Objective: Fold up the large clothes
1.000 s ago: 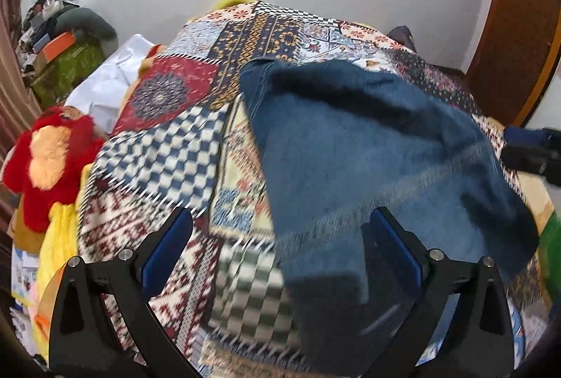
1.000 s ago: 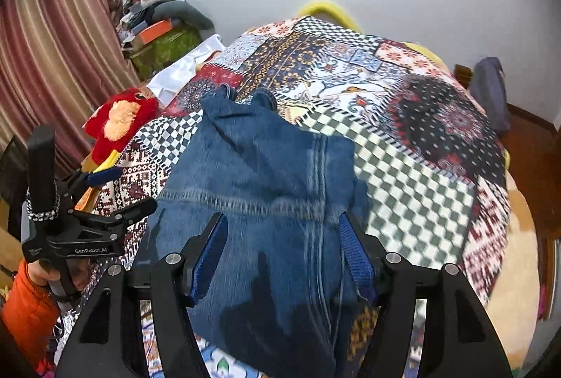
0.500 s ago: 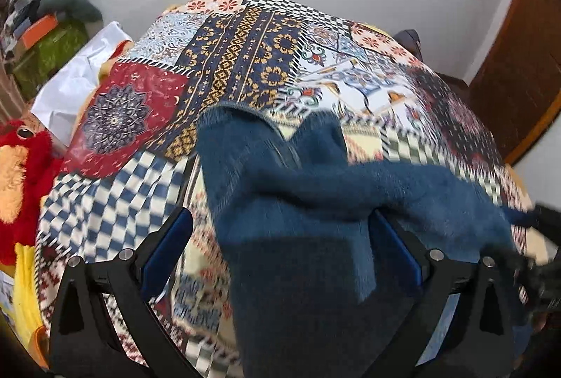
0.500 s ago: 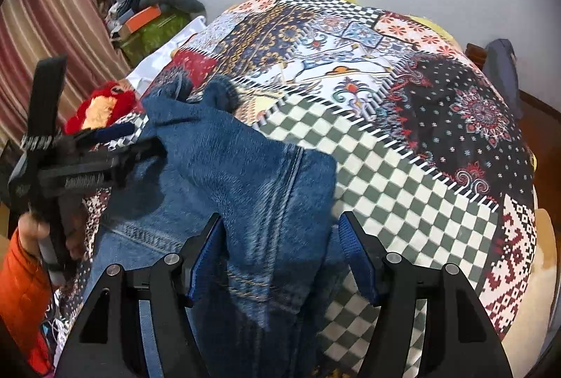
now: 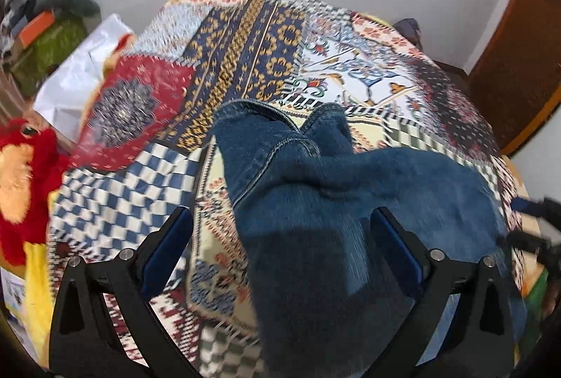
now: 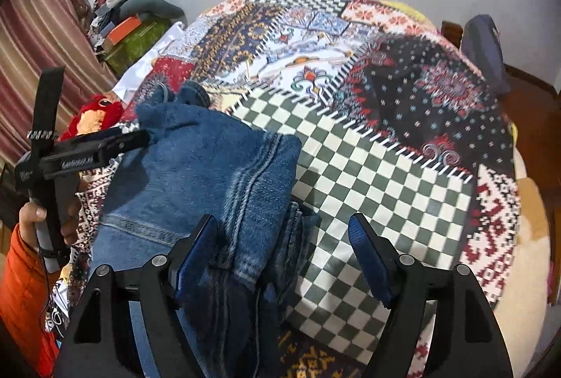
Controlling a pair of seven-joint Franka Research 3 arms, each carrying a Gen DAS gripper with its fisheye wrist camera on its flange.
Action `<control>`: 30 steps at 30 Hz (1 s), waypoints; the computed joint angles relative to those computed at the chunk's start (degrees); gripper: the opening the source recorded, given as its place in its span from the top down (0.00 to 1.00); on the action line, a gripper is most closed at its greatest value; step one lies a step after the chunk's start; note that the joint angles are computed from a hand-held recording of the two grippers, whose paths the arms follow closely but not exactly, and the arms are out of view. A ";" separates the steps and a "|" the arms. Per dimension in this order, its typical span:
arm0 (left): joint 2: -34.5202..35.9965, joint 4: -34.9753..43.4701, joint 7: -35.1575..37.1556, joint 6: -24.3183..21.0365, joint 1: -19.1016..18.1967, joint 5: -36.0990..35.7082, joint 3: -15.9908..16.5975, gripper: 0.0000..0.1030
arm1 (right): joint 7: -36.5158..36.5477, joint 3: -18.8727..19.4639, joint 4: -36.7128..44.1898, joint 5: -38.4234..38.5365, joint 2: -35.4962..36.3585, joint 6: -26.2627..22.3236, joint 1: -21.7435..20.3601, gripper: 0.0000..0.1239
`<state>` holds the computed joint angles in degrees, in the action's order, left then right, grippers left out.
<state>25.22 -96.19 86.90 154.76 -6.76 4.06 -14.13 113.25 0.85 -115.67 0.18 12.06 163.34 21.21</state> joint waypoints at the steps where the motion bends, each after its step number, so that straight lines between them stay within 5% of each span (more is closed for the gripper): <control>1: -1.48 -1.69 1.56 0.58 1.09 -0.91 -0.88 0.00 | -1.74 1.07 -0.63 2.14 -0.78 0.15 -0.79 0.39; 7: -9.20 -10.84 15.82 0.54 8.25 -16.44 -6.89 0.00 | -12.46 5.50 -0.70 15.36 -1.35 -3.04 -3.35 0.36; 11: -10.36 -13.00 23.56 -5.53 10.83 -29.95 -8.43 0.00 | -16.75 6.06 1.30 20.98 1.39 -6.71 -3.59 0.36; 17: -6.10 -10.62 23.15 -13.04 8.63 -35.54 -4.93 0.00 | -22.27 7.91 3.05 33.06 5.22 -8.00 -6.10 0.26; 22: -2.14 -7.22 25.11 -17.49 9.51 -42.15 -5.13 0.00 | -30.09 10.11 5.44 42.18 8.30 -8.65 -8.46 0.26; 30: 2.50 -3.14 27.45 -20.09 8.89 -46.55 -6.07 0.00 | -31.27 8.81 9.94 39.14 11.86 -8.68 -5.63 0.18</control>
<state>27.72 -99.33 114.36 134.67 2.13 -42.48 -20.20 81.98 9.66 -105.73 39.32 23.93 154.66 15.57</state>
